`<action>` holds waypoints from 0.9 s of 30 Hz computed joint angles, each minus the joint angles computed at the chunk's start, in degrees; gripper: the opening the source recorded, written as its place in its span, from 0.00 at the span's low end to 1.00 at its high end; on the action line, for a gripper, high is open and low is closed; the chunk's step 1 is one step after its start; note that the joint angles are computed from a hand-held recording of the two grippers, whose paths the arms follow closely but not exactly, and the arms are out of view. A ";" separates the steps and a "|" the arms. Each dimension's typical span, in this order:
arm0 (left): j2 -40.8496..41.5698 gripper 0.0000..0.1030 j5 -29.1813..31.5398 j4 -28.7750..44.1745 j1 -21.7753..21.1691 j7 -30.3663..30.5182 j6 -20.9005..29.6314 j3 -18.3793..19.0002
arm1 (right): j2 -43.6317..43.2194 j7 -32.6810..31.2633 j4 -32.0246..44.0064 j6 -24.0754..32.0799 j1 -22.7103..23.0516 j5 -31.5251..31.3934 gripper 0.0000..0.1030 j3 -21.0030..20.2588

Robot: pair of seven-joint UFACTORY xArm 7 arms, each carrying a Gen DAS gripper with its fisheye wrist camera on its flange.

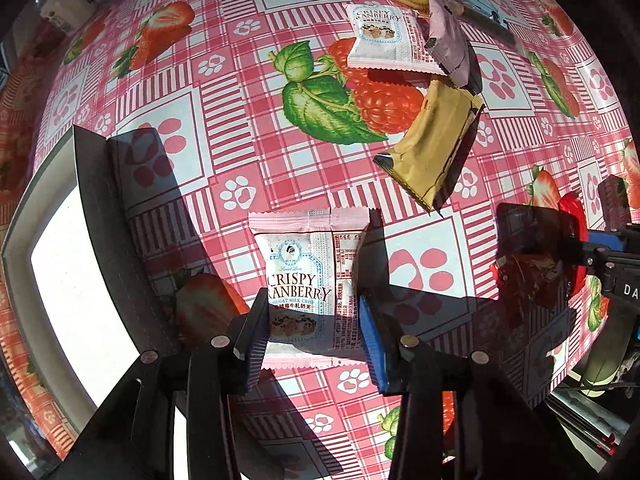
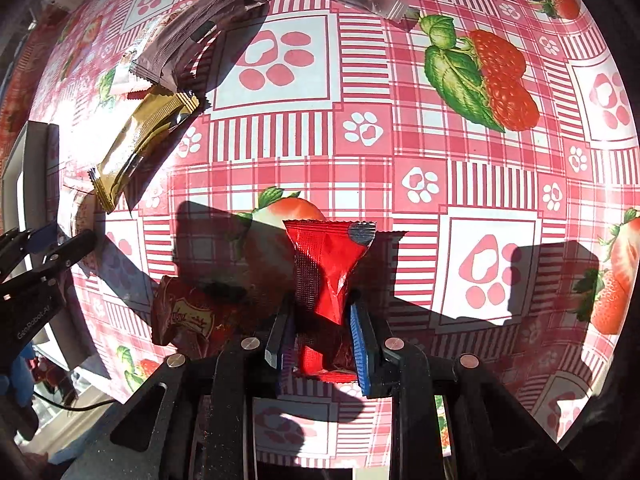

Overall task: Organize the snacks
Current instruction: 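Lift both held snacks and carry them toward the white box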

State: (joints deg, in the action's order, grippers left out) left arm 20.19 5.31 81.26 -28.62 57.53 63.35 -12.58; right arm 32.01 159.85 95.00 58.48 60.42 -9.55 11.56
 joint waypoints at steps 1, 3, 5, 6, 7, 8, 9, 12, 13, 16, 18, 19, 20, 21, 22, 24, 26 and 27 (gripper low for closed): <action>-0.88 0.47 0.21 -1.23 0.55 0.86 -0.66 0.25 | 2.12 1.33 3.41 0.99 1.33 -0.59 0.26 -0.17; -1.65 0.57 1.23 -2.35 0.74 0.41 -1.24 0.71 | 6.43 5.30 10.26 2.69 4.81 -2.19 0.31 -1.35; -0.88 0.76 1.19 -0.98 0.60 -0.83 0.41 0.73 | 8.69 10.84 14.03 4.15 8.43 -2.30 0.69 -2.12; -0.52 0.76 0.74 -0.37 0.66 -1.23 0.40 0.64 | 8.97 12.28 14.94 5.96 9.15 -1.63 0.86 -2.09; 0.32 0.76 0.77 0.47 0.55 -1.52 0.17 0.62 | 8.55 13.18 14.37 5.90 9.71 -1.35 0.86 -2.16; 0.88 0.76 1.08 1.14 0.20 -2.05 0.33 0.59 | 6.97 14.40 11.41 5.39 9.94 -1.00 0.86 -1.52; 2.33 0.76 1.57 2.80 -0.48 -2.94 1.02 0.56 | 6.81 14.28 10.85 4.18 9.89 -0.72 0.86 -1.19; 5.44 0.78 2.85 7.58 -1.78 -3.30 3.40 0.71 | 4.79 10.31 5.39 -0.27 6.90 2.10 0.86 0.71; 6.10 0.78 2.65 8.02 -2.07 -3.01 2.89 0.44 | 5.07 9.43 5.43 -0.70 6.42 2.56 0.86 0.87; 5.23 0.83 2.27 6.31 -2.86 -2.22 1.45 -0.26 | 6.79 9.88 7.55 -0.31 7.28 3.39 0.86 0.84; 3.32 0.90 1.92 2.15 -3.07 -1.87 -0.52 -0.64 | 7.25 10.05 8.13 -0.60 7.65 3.31 0.96 0.39; 1.13 0.93 1.47 -1.21 -2.67 -1.09 -2.27 -0.94 | 7.37 9.01 7.86 -1.28 7.03 4.01 0.98 0.73; 0.08 0.99 1.33 -3.26 -2.50 -0.73 -3.49 -0.93 | 6.17 7.87 7.12 -0.25 6.07 4.65 0.99 0.79; -2.44 1.00 1.00 -7.72 -1.22 0.94 -4.63 -0.92 | 6.49 8.54 7.92 0.11 6.59 4.55 0.99 0.58; -3.95 1.00 -0.05 -9.77 -0.16 2.42 -6.15 -0.79 | 6.50 8.50 7.92 0.05 6.54 4.60 0.99 0.48; -4.91 1.00 -0.73 -10.92 -0.64 1.58 -6.59 -1.41 | 6.85 8.64 8.53 0.46 6.88 4.46 0.99 0.29; -6.57 1.00 -1.41 -13.16 -0.18 2.24 -7.28 -1.44 | 6.98 9.09 8.83 0.79 7.37 4.07 0.99 0.06; -7.47 1.00 -1.79 -13.42 -0.05 2.50 -6.63 -1.52 | 5.74 8.98 7.30 0.91 7.02 4.27 1.00 0.16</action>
